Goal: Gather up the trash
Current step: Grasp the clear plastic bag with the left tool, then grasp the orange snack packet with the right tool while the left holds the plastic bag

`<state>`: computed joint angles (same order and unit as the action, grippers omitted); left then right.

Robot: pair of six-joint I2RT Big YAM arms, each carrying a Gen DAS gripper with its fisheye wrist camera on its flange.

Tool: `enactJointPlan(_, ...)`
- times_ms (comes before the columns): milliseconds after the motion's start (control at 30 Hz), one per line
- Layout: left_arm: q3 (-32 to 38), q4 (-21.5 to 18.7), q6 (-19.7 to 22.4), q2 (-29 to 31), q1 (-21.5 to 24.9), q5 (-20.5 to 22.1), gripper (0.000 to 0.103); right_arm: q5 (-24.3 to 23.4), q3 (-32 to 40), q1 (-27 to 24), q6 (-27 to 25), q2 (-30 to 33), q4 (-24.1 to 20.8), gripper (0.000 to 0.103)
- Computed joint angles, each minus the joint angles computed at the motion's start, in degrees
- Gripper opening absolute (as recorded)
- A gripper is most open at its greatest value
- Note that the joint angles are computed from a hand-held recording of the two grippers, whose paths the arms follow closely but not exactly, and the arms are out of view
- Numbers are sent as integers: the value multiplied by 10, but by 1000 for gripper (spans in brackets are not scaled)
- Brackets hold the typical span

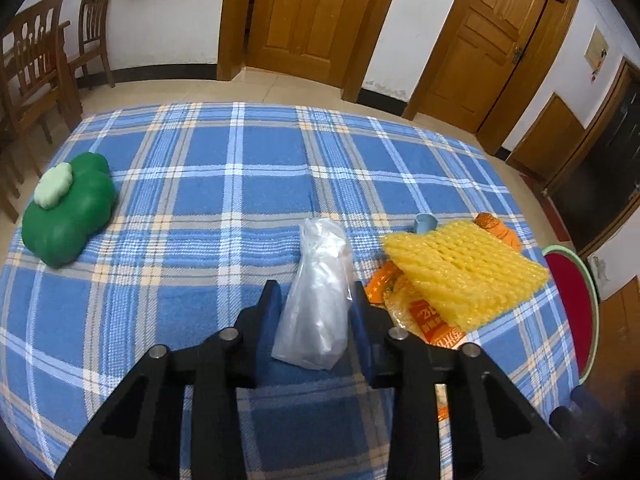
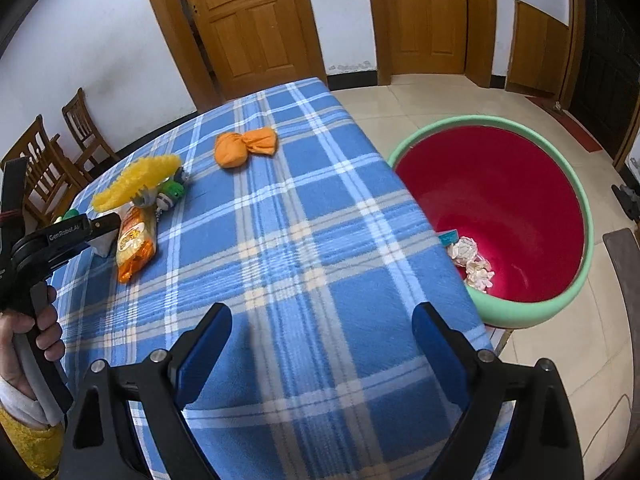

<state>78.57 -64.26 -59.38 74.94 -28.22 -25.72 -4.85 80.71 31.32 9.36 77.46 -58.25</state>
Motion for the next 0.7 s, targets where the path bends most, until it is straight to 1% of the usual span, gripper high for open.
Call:
enactJointPlan(100,-12,8,-8,-12,-1,-3,34,2,12,12,-6,6,2,94)
enactJointPlan(233,-28,3,-35,-35,-10,-21,34,-7,38,31,-14,24,7,94)
enactJointPlan(533,-46,-60,-116,-76,-47,-69,34,-22,85,79,-28,74,23,94)
enactJointPlan(700,-59,-74,-149,-92,-61,-80,34,-20,103,104,-40,99,34,94)
